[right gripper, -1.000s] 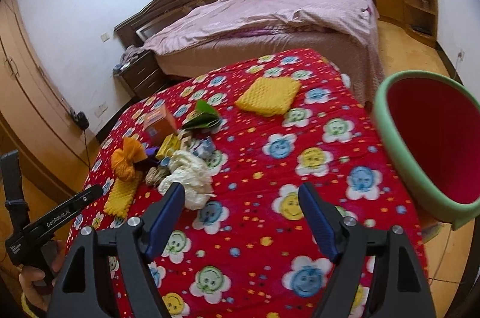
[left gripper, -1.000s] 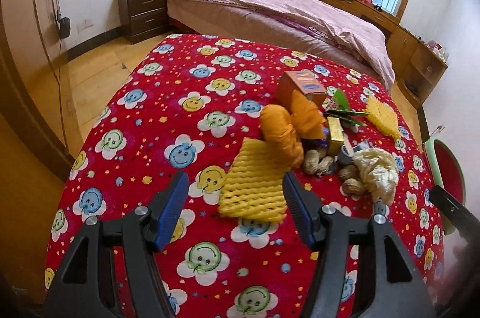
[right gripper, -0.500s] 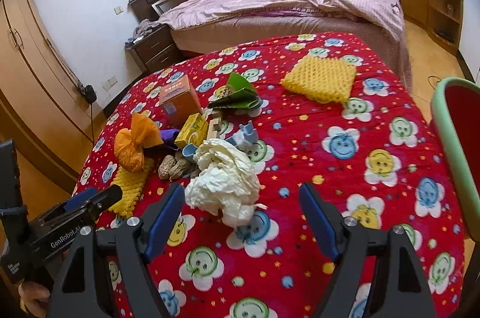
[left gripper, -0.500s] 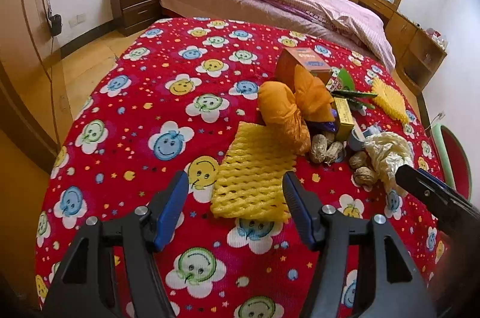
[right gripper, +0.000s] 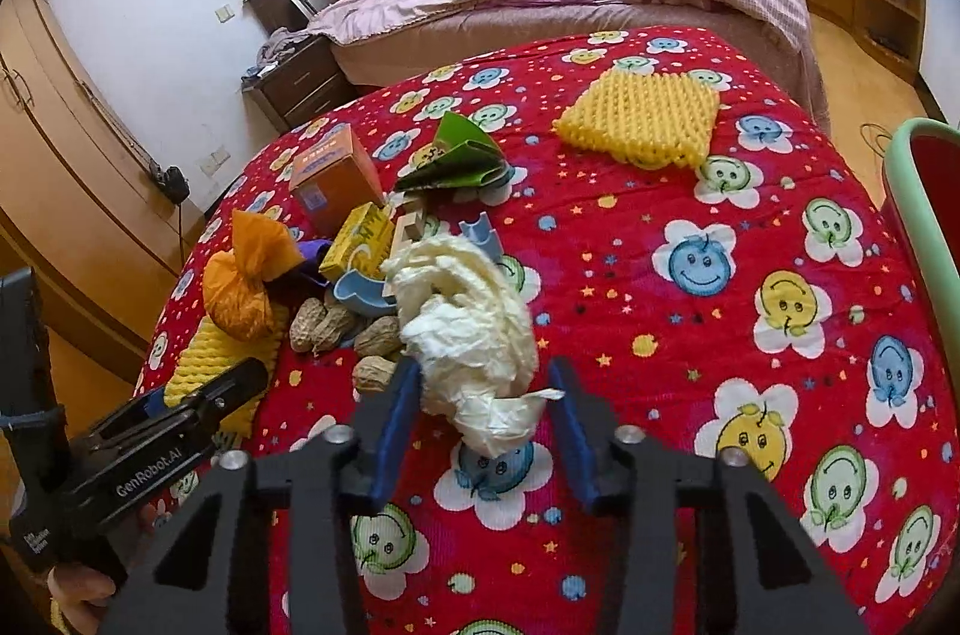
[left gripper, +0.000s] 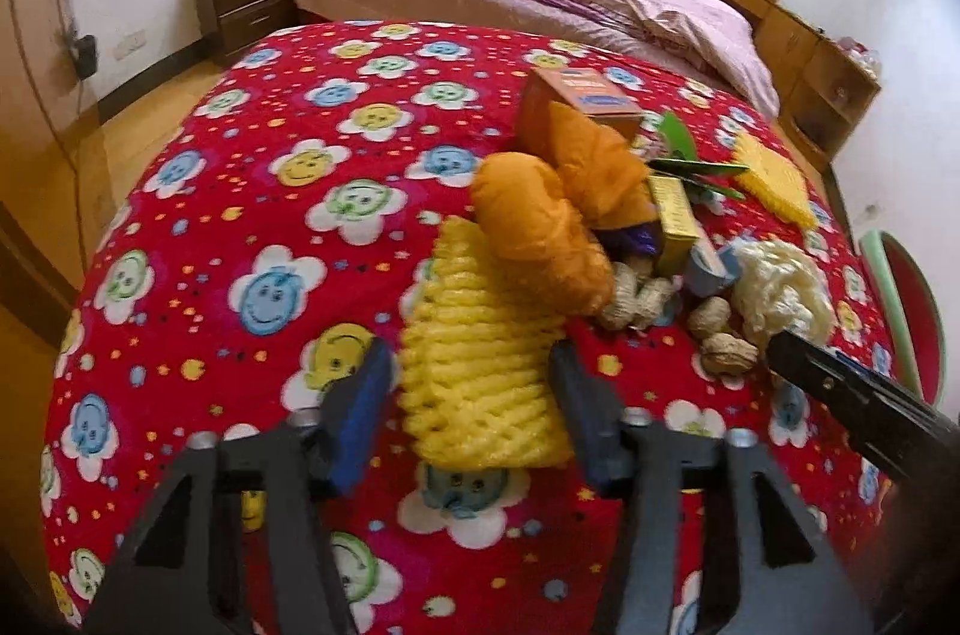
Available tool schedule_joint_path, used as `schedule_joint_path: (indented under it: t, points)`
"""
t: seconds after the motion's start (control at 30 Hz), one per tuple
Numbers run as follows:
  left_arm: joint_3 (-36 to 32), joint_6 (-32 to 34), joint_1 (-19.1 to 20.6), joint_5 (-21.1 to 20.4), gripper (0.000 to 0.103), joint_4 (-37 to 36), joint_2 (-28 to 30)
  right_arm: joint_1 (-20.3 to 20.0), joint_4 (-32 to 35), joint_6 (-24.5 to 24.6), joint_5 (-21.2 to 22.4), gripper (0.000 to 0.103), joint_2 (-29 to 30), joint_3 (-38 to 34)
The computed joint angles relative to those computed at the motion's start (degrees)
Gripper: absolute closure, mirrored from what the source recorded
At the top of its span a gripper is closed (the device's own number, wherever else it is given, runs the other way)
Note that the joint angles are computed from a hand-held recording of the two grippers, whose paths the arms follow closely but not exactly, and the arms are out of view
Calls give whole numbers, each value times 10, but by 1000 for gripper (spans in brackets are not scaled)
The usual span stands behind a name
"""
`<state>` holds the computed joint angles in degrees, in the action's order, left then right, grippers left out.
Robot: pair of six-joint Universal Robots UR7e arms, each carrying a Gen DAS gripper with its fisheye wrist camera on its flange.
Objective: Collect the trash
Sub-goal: 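Grasp the yellow foam net with the left tool while the right tool grasps the white plastic bag, then carry the foam net and white plastic bag over the bucket with both tools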
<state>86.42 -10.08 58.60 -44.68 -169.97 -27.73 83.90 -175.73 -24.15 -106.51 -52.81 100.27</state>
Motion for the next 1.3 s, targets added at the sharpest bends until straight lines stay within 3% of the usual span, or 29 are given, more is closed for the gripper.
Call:
schedule_joint_path:
  t: [0.07,0.17,0.33,0.73,1.3]
  points:
    - [5,3,0,-15,76,-9,-3,0,-2,-3,3,68,-2,3]
    - [12,-1,0,-34,91,-9,-9,1,-12,-9,4,75,-6,10]
    - [37,9,-11,-31,92,-45,-23,0,-31,-14,8,80,-16,23]
    - [63,47,-52,-19,92,-99,-42,-2,-74,-14,33,80,-68,76]
    - [-5,82,-85,-49,92,-54,8,-25,-152,1,40,80,-154,140]
